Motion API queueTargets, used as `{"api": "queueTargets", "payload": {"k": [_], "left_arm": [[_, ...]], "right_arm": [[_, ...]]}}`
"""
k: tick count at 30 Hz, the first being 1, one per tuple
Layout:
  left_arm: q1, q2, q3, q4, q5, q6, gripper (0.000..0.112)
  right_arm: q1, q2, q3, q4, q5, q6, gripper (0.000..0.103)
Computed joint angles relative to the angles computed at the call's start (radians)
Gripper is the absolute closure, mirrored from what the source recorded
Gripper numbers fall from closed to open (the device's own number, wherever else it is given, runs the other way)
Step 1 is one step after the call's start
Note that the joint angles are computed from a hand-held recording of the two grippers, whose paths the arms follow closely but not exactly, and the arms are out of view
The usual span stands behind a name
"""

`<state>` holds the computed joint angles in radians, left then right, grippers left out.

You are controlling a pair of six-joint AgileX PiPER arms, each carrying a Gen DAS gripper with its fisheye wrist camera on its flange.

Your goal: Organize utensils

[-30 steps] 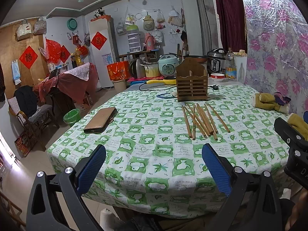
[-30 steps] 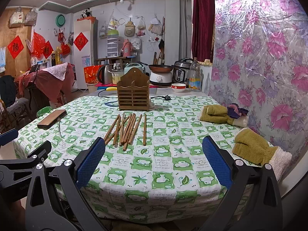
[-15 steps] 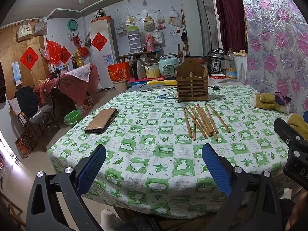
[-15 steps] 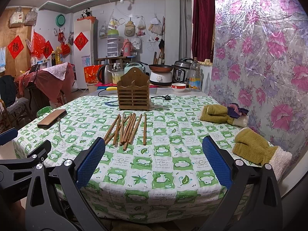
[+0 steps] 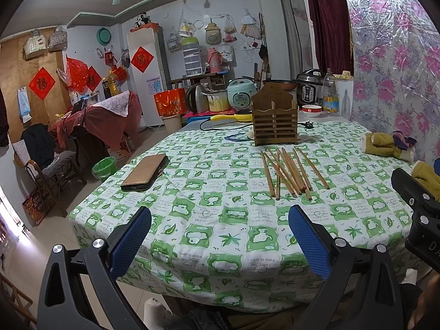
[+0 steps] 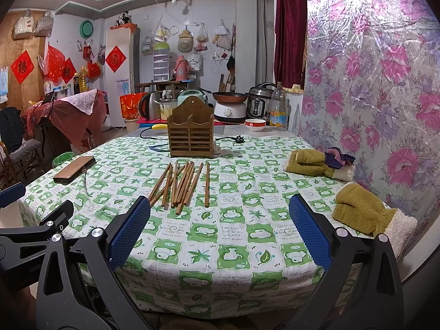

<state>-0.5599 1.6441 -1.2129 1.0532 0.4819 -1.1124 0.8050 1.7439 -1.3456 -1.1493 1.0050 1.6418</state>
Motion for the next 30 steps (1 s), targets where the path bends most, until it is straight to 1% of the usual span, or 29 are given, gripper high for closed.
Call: {"api": "queueTargets", "payload": {"k": [23,26,28,29,30], "left_arm": [[0.0,0.004,0.005,-0.005,-0.004,0.003,0.015],[0.02,0.022,-0.002,-0.072,-0.032,0.073,0.015],[0.045,0.049,-0.026,-0.179,-0.045,0.181,0.015],[0.065,0.073,-0.046,-0.259,-0.052,0.262,0.015],[0.075,0.093,-0.063,-0.3,-0.052,0.303,0.015]], "right_arm": [[-0.001,0.002,0.002,0.002,-0.003,0.002,0.006],[-0.007,0.0,0.002,0.012,-0.001,-0.006,0.006],[-0.023,-0.004,0.011,0.019,-0.005,-0.004,0.006],[-0.035,-0.003,0.019,0.013,-0.01,0.009,0.006],[-0.058,-0.004,0.023,0.026,-0.029,0.006,0.006]]}}
